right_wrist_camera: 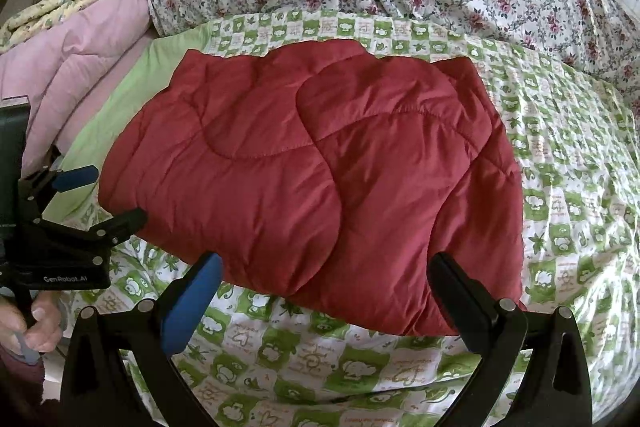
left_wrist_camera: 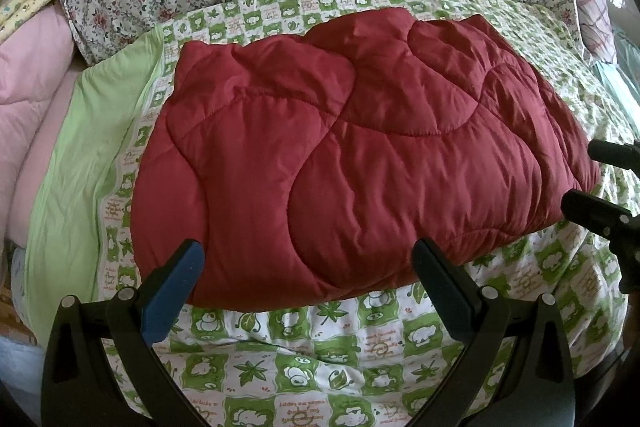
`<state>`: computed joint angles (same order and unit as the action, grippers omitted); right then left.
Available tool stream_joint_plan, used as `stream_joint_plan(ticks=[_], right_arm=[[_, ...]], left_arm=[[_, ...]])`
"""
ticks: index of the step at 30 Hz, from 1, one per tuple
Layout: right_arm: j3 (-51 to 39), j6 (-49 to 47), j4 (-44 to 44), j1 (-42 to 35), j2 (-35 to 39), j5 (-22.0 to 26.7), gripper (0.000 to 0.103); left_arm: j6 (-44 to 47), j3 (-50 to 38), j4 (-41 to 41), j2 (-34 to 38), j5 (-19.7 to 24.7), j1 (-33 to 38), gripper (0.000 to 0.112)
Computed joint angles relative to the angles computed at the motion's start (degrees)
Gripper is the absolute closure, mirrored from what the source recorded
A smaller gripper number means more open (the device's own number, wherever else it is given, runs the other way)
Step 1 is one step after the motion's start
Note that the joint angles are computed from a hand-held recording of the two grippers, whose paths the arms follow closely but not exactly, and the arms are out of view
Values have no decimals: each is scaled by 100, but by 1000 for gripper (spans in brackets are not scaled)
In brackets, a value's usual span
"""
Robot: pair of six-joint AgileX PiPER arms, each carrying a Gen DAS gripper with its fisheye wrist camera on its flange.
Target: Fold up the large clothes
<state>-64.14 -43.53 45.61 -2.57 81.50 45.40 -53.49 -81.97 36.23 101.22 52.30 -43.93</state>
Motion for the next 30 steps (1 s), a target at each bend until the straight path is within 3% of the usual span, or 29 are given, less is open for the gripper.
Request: stream_joint_plan(ticks=[30], right_arm=[[-66,-42,32,-61,5,32,0]], left_arm=[[-175,-96,184,31,108,-52,9]])
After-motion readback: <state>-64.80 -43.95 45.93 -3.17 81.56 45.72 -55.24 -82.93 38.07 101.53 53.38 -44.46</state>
